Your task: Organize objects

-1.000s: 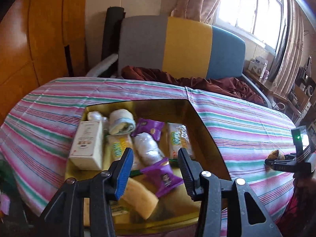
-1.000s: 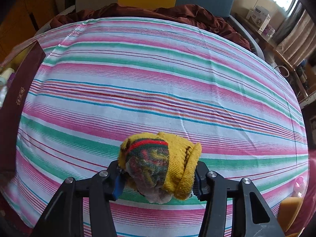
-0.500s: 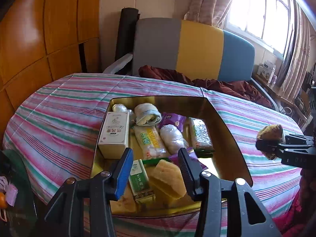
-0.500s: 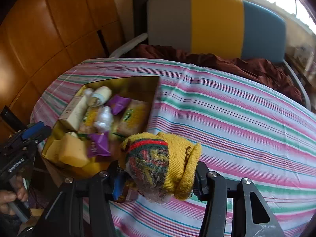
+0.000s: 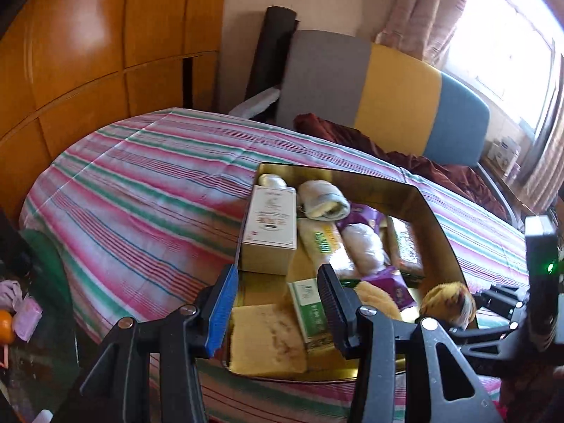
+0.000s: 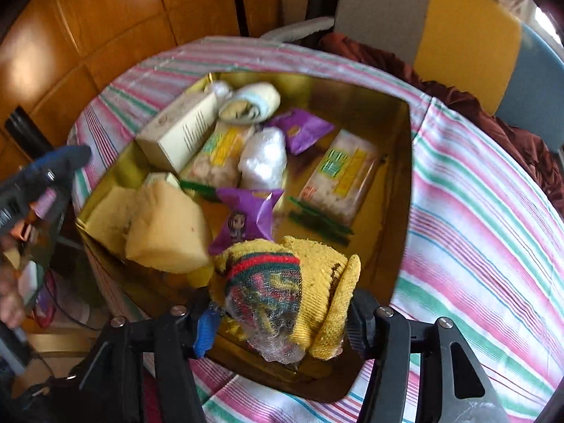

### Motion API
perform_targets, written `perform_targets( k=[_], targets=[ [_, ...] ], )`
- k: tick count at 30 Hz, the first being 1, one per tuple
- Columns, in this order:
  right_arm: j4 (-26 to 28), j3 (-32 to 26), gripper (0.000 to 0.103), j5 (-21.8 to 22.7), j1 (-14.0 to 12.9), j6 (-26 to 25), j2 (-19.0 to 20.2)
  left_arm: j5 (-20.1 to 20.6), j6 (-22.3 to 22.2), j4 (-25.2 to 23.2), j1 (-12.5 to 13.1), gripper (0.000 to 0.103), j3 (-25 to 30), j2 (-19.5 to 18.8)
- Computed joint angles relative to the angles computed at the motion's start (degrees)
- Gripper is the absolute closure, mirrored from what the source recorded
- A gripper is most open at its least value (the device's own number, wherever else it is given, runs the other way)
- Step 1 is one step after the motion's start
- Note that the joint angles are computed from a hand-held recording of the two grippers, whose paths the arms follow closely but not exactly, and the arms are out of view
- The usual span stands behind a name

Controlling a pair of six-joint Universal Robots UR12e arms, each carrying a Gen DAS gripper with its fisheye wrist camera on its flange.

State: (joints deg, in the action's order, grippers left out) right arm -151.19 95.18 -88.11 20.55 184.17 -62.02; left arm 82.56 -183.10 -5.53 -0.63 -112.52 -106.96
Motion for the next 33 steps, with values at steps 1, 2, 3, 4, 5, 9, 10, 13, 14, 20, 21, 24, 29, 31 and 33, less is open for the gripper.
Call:
perform_targets(
  k=[1,2,3,4,5,9,10,13,14,20,21,24,29,31,33],
  targets=[
    [0.38,-0.12,0.04,0.29,0.04,-0.26,0.2,0.04,-0.05,-0.08,0.09,0.056,0.02,-0.03],
    [0.77,-0.12,0.037,0.61,0.04,-0.46,0.32,0.22,-0.03,0.1,0.13,0.056,-0.08,-0.04],
    [1.19,-0.18,0.029,0.89,0.05,-0.51,0.53,0.36,0.01,0.16,0.12,0.056,-0.06,-0.14],
    [1.64,-0.18,0.025,1.16,0.04,-0.46,0.7,0.47,0.0,0.1,0.16,0.055,-0.16,-0.13],
    [1.23,0.01,0.024,1.44,0.05,-0.76,0.78,0.55,-0.11,-0.04,0.19,0.055,-0.23,-0.12],
    [-0.15,0.53,0.017,0.33,0.41,-0.3,0.53,1.49,-0.3,-0.08,0.03,0.055,-0.42,0.08],
    [-1.25,0.97,0.017,0.67,0.31,0.05,0.28,2.08,-0.3,0.09,-0.12,0.055,-0.49,0.16],
    [-4.58,2.31,0.015,0.68,0.05,1.95,-0.57,3.58,-0.11,0.8,-0.66,0.053,-0.64,0.34],
    [-5.82,2.84,0.014,0.66,-0.06,2.76,-0.89,4.42,-0.02,0.77,-0.95,0.049,-0.6,0.4],
    [-12.08,5.18,0.012,-1.63,0.52,8.16,-2.04,10.25,1.88,2.85,-3.25,0.038,-0.89,0.76],
    [-13.08,5.56,0.011,-2.44,0.68,8.95,-2.2,11.79,2.29,3.35,-3.89,0.037,-0.88,0.8],
    [-15.74,6.63,0.011,-4.63,1.11,10.89,-2.72,11.78,3.91,4.32,-4.52,0.037,-1.16,1.25],
    [-19.33,8.1,0.011,-6.56,1.62,12.64,-3.48,11.66,3.61,7.02,-5.09,0.037,-1.94,1.8],
    [-20.87,8.66,0.011,-8.07,1.96,13.4,-3.72,11.57,3.13,6.79,-5.18,0.037,-1.95,1.92],
    [-22.24,9.02,0.011,-9.69,2.31,14.1,-3.91,10.61,2.72,6.17,-5.01,0.037,-1.99,2.05]
  ],
)
